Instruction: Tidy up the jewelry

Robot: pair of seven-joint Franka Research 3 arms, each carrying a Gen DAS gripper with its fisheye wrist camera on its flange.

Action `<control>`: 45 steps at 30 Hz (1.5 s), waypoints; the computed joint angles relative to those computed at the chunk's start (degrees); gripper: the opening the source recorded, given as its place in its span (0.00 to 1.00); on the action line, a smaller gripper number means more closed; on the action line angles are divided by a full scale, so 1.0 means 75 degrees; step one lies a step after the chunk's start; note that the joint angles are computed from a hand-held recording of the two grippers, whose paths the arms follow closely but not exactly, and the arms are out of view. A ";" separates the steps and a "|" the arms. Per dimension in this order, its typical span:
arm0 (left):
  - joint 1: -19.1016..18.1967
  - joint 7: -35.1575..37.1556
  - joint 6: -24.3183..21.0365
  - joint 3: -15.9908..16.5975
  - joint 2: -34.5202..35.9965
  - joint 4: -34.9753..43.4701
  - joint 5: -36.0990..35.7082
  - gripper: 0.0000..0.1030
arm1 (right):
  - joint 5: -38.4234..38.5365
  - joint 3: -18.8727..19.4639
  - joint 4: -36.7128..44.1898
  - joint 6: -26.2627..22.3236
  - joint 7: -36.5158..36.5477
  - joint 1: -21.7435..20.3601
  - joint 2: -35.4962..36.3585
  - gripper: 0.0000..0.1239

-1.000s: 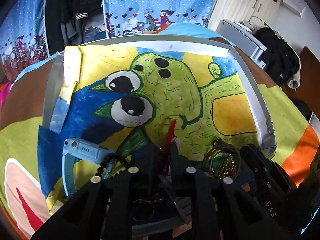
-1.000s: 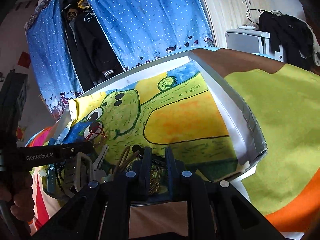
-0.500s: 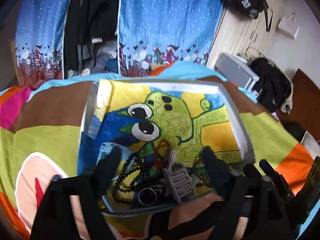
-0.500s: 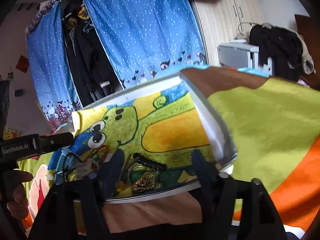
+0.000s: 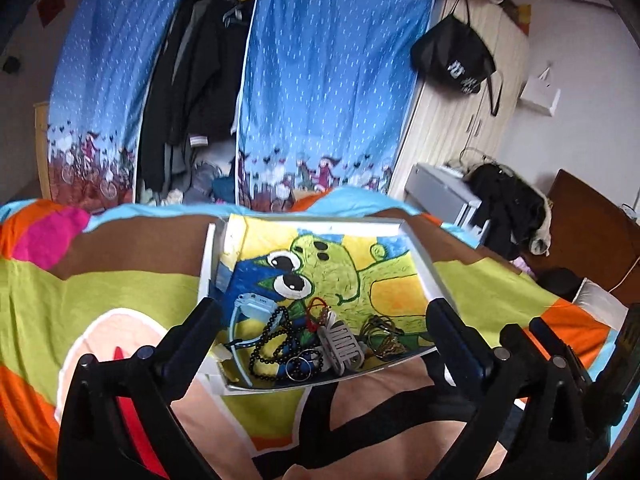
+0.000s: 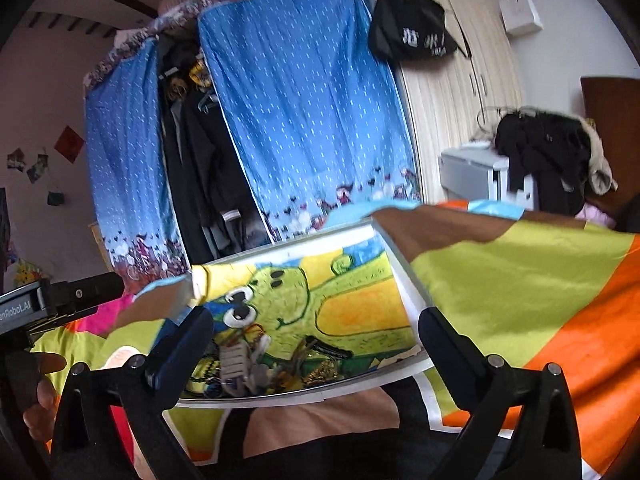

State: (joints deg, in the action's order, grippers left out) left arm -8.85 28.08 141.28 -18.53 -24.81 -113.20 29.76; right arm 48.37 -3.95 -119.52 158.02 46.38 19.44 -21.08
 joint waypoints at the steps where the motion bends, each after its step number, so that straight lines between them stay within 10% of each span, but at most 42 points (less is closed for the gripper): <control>1: -0.0012 -0.0026 0.0021 -0.0016 -0.0129 -0.0091 0.0031 0.98 | 0.0148 -0.0042 -0.0124 0.0098 -0.0198 0.0090 -0.0182 0.83; 27: -0.0512 -0.0305 -0.1033 -0.0982 -0.3125 -0.1978 0.0153 0.98 | -0.0819 -0.0223 -0.2831 0.0622 0.0129 0.0676 -0.3906 0.83; 45: -0.1323 -0.0771 -0.1796 -0.1511 -0.4271 -0.2839 -0.0096 0.98 | -0.2138 0.0135 -0.4490 -0.0097 0.1783 -0.0092 -0.6193 0.83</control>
State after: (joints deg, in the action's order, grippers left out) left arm -18.77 22.30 127.81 -29.87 -56.84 -134.49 29.04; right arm 32.33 -2.94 -153.20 157.30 59.75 18.75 -67.53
